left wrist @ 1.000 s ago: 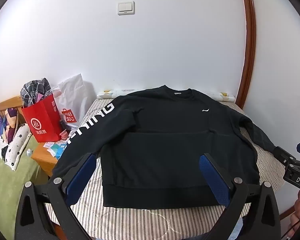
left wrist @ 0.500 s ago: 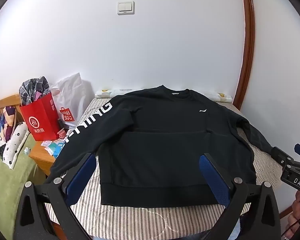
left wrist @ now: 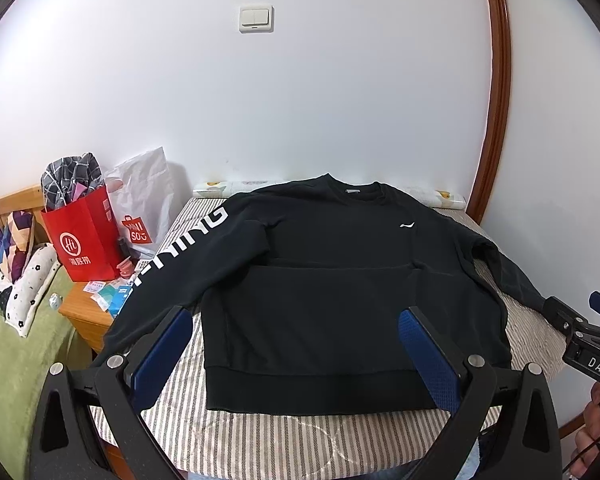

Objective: Fold small clothes

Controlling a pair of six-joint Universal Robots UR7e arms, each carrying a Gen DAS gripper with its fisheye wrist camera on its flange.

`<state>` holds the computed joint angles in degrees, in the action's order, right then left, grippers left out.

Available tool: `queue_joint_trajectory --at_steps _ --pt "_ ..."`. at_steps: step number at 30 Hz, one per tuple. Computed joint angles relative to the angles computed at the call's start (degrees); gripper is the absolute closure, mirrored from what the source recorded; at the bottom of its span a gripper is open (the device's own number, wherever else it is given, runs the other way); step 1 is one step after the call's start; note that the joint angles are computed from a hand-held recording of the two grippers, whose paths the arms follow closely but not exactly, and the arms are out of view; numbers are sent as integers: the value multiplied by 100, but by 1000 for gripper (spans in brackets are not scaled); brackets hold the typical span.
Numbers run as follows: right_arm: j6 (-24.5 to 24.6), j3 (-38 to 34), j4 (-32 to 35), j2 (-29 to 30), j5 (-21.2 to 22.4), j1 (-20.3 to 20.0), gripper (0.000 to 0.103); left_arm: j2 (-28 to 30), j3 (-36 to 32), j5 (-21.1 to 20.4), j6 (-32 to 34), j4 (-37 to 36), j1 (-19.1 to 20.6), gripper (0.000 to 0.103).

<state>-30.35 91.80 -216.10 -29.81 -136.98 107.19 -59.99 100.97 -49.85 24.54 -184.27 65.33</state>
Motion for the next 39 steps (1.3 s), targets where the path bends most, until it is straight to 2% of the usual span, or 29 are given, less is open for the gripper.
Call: queue_joint_trajectory --at_steps 39 --pt "-120 100 -205 -37 -59 30 0 -29 61 -71 54 -111 0 0"
